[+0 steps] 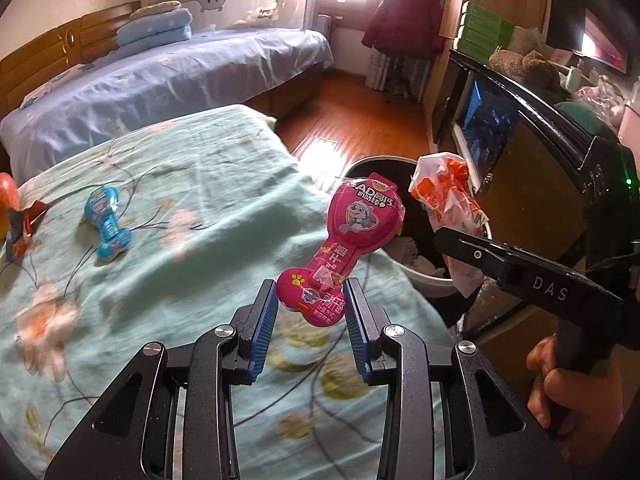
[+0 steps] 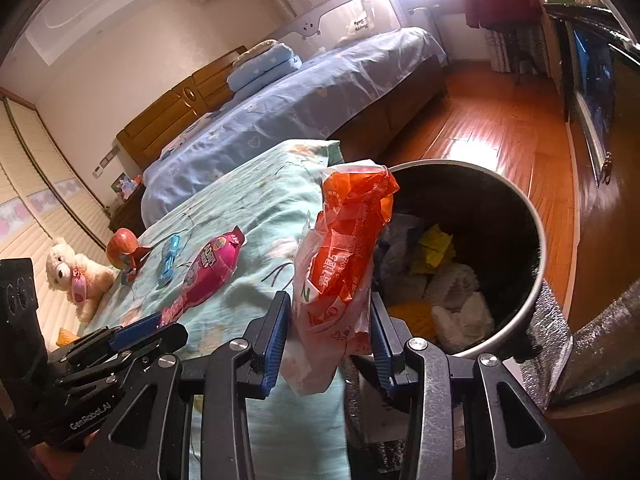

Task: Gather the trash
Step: 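Carry the snack bag and pink packet over the grey bin and hold them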

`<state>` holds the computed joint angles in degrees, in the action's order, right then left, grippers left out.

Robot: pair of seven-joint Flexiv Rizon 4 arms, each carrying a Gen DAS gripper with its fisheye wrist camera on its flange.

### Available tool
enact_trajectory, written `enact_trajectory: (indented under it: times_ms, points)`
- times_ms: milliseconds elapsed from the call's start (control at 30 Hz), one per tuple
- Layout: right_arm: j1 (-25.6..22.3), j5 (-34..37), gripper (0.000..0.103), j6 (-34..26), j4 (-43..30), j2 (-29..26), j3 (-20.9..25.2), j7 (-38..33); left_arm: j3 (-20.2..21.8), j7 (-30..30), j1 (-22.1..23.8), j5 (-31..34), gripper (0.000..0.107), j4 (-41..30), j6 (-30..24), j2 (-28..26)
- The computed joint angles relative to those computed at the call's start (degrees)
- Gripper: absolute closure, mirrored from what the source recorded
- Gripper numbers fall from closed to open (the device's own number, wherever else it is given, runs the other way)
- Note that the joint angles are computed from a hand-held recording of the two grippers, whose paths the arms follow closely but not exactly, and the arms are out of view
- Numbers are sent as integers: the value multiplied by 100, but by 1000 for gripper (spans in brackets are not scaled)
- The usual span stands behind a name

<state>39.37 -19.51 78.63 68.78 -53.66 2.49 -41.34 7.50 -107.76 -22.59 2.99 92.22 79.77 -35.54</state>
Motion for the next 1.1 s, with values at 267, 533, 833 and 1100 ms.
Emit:
enact_trajectory:
  times_ms: [267,533,833,1100]
  points:
    - [-1,-48,64,37,111,75,-137,73,-13,-11,-66,35,74,-312,-146,-171]
    - [-32,-94,64,10,127,90,-161,104,-41,-2,-79,48,74,-519,-292,-288]
    - [-85,-107,64,-44,85,65,-144,107,-67,-4,-82,83,74,-689,-410,-390]
    - [-119,-95,64,-86,25,32,-136,93,-102,6,-89,94,74,-852,-504,-477]
